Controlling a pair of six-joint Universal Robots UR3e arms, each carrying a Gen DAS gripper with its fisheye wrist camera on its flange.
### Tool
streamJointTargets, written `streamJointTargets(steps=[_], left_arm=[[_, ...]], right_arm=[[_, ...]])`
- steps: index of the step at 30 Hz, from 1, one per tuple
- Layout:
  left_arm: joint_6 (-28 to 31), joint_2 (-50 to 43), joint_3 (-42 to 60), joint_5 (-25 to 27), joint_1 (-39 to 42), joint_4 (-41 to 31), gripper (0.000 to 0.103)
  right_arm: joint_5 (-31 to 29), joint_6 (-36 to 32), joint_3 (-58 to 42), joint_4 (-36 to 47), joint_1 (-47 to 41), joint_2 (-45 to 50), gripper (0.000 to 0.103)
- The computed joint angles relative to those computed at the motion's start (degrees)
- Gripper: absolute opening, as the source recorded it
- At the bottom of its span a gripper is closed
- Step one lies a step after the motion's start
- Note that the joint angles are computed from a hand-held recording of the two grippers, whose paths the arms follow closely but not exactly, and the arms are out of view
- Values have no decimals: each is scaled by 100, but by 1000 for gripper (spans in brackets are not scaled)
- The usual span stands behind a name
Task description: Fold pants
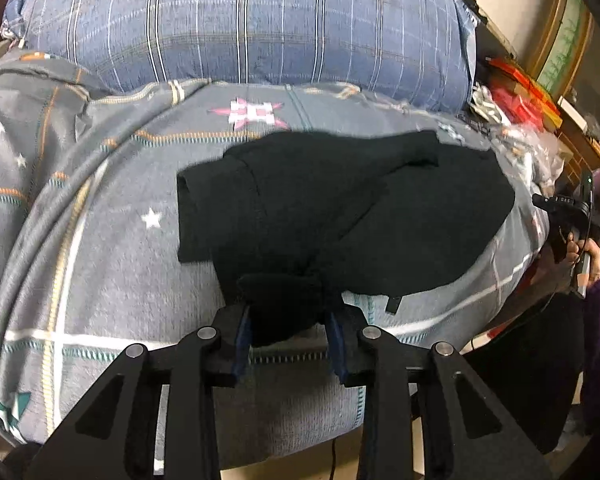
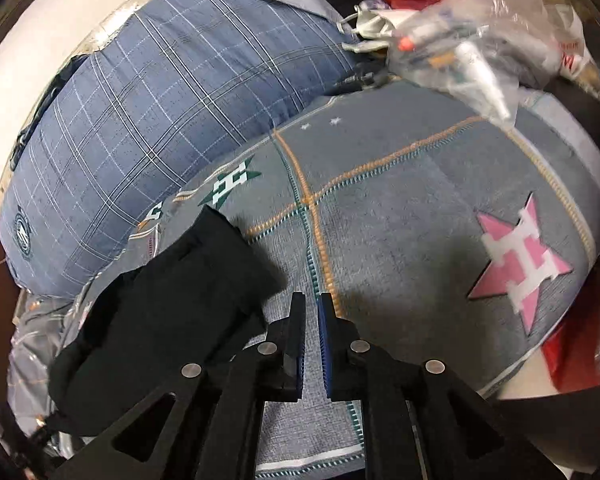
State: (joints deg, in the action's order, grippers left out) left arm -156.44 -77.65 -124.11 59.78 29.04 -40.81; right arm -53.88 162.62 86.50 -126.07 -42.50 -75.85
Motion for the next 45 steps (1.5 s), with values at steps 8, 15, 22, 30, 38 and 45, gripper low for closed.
streamJointTargets(steps=[8, 15, 22, 30, 38, 45], left_arm=[[599, 227, 419, 156, 102, -1022, 41], [670, 781, 411, -609, 1178, -1711, 53], [-482, -516, 982, -495, 492, -760, 57], [-513, -1514, 1766, -507, 85, -1220, 13], [-140, -1711, 2457, -965, -8, -1632, 1], [-21, -1596, 2619, -798, 434, -2160, 1]], right_arm=[[-666, 959, -2009, -28, 1574, 1121, 61], [-1316, 1769, -2102, -667, 2418, 1395, 61], [1307, 1005, -1841, 443, 2660, 1440, 61], [2137, 1209, -2728, 1281, 2900, 2383, 61], [1985, 1691, -4180, 1762, 3303, 3382, 44], [1762, 1818, -5037, 2073, 3507, 3859, 25]])
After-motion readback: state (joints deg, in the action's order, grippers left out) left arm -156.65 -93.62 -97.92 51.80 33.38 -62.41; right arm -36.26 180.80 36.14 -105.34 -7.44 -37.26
